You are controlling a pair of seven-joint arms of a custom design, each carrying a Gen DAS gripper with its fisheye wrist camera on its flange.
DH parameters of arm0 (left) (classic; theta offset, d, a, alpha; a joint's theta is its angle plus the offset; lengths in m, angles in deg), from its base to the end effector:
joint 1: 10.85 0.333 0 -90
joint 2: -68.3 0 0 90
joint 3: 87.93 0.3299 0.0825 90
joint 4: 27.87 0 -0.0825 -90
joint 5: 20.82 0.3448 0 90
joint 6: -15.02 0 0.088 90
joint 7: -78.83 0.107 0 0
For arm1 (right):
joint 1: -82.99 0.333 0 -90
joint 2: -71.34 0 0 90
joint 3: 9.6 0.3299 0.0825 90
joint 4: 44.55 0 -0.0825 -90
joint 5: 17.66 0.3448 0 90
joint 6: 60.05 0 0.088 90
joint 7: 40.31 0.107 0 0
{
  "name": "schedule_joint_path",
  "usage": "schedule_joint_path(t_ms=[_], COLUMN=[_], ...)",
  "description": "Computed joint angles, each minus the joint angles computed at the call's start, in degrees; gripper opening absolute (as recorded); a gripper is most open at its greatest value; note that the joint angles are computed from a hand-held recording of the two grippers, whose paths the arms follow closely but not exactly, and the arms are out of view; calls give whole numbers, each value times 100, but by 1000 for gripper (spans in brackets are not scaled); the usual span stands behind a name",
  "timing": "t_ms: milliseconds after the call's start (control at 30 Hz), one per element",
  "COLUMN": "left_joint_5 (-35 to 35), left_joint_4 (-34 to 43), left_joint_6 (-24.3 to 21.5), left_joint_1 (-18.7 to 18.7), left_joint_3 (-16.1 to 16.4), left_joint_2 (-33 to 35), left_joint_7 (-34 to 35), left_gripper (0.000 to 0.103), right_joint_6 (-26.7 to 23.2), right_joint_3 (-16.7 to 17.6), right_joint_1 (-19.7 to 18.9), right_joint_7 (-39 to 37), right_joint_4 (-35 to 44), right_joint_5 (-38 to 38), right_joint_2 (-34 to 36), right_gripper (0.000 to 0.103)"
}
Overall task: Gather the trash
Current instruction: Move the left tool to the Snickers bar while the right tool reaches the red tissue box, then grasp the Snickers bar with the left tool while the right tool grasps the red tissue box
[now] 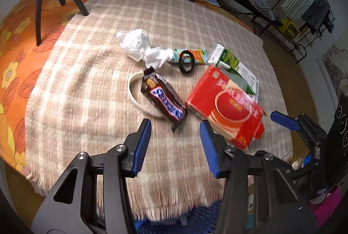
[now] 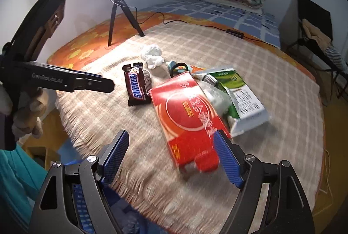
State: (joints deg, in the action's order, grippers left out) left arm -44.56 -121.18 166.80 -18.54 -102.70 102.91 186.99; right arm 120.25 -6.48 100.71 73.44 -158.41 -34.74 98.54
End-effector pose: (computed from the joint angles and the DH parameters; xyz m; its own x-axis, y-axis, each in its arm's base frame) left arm 0.6630 -0.2252 0.3559 -0.3575 -0.8724 0.3334 -0.8814 0.1971 -0.4293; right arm 0.5885 0.2475 0.3437 0.2637 -0.9595 -0.0994 -0.7666 -0.1459 -0.6254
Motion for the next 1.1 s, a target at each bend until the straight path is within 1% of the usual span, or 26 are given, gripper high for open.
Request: schedule_joint_path(t_ms=[33,100,200,267,333,367,400,433,467,500,633,833,900,967,1033,1100], left_joint_5=[68,165,318,374,401,435,483,523,553,579,643,766,828,880,925,976], left_joint_4=[185,454,931,1154,1306,1407,1482,1530,1582,1624,1781,1800,1820,1879,1975,2143], left_joint_6=[-72,-214,-473,-596,-678,-714,-745,-765,-783,-791,-820,-730,-682,-668,-692,-729], left_joint_1=[-63,-115,-185,-188,-179,-196,-219,-239,-250,-260,-273,-333,-379,-417,-448,-512], left_joint_3=[72,135,220,221,200,208,225,238,244,250,244,256,273,290,304,332], left_joint_2=[125,303,627,787,898,965,1012,1044,1079,1108,1231,1257,1270,1306,1369,1490], left_joint_7=[-122,-282,-543,-664,-736,-779,-819,-860,-894,-929,-1025,-1053,-1054,-1074,-1105,-1193], left_gripper=[47,39,38,38,38,36,29,26,21,17,16,16,9,9,7,6], right_joint_6=[-94,-217,-384,-517,-621,-672,-703,-751,-790,-788,-804,-901,-946,-1001,-1060,-1139], right_joint_3=[170,288,365,348,466,539,576,645,695,693,652,792,923,1065,1292,1394], right_joint_1=[-162,-287,-374,-353,-452,-508,-535,-590,-630,-629,-591,-670,-762,-861,-1029,-1073], right_joint_7=[-85,-195,-363,-471,-642,-734,-803,-892,-967,-1001,-1077,-1408,-1594,-1798,-2077,-2327], right_joint_4=[101,267,472,595,718,773,812,867,916,938,1020,1107,1129,1160,1179,1203], right_joint_5=[52,117,175,183,254,305,352,412,474,523,651,754,826,921,1058,1144], right_joint_2=[76,199,341,415,508,549,578,617,650,664,708,773,804,832,861,884], right_gripper=[80,80,80,80,80,80,80,80,80,80,80,81,81,81,81,82])
